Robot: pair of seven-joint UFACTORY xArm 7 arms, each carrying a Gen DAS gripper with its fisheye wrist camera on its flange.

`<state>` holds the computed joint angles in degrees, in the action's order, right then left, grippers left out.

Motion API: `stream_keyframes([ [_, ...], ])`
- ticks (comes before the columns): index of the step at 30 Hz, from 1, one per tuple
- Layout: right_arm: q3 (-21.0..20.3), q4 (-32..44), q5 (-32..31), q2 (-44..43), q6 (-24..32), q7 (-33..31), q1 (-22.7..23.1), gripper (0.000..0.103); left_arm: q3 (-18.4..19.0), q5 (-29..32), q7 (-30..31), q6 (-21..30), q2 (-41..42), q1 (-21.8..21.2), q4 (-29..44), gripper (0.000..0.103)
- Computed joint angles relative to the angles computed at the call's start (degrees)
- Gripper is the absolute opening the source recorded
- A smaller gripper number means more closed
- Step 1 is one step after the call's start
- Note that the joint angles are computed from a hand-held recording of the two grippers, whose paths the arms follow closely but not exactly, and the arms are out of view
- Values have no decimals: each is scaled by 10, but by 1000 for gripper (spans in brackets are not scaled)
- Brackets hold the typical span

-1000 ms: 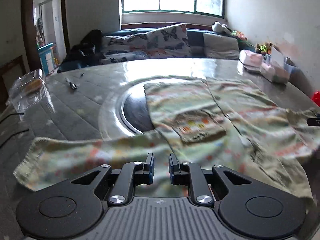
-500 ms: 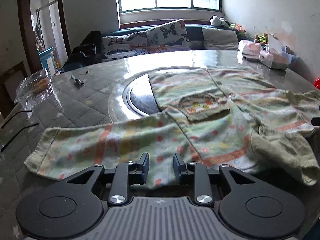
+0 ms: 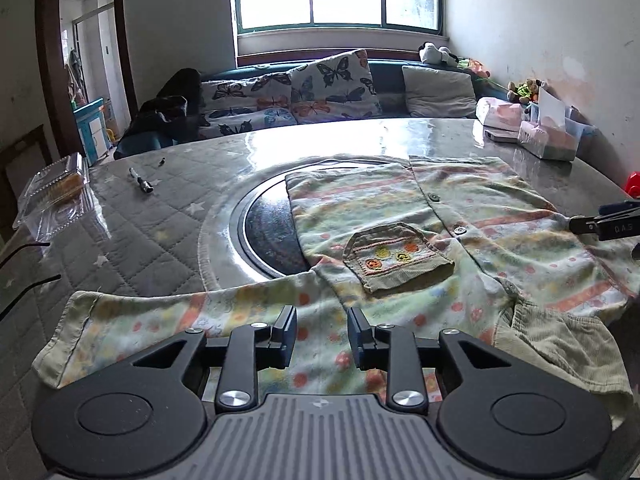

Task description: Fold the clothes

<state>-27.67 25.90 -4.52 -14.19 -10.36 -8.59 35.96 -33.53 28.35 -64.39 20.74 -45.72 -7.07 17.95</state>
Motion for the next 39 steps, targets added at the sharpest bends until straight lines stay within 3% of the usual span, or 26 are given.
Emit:
stream_keyframes([
  [2, -11, -16, -9, -21, -19, -3, 2, 88, -3, 4, -2, -12, 7, 7, 6, 32],
  [4, 8, -31, -14, -46, -19, 0, -31, 88, -9, 8, -5, -27, 15, 17, 14, 35],
  [6, 84, -46, -2, -58, -18, 0, -121, 88, -20, 12, -9, -45, 28, 30, 25, 35],
  [8, 119, -61, 4, -67, -16, -1, -182, 88, -33, 16, -13, -66, 43, 43, 37, 36],
  [15, 161, -94, 34, -82, -25, 5, -320, 87, -89, 25, -19, -104, 93, 89, 81, 50],
  [18, 131, -95, 30, -76, -35, 12, -317, 82, -107, 29, -22, -107, 103, 101, 93, 55],
  [22, 64, -90, 8, -69, -36, 21, -269, 71, -118, 29, -29, -107, 104, 109, 100, 60],
  [28, 77, -95, 1, -53, -65, 53, -283, 62, -119, 32, -32, -93, 107, 101, 103, 64],
  [35, 93, -91, -24, -41, -80, 85, -316, 61, -125, 44, -41, -89, 114, 103, 114, 66],
  [38, 82, -91, -45, -36, -83, 98, -311, 57, -131, 51, -46, -88, 123, 107, 122, 67],
  [39, 70, -91, -56, -36, -86, 106, -302, 49, -132, 54, -47, -88, 126, 108, 124, 68],
])
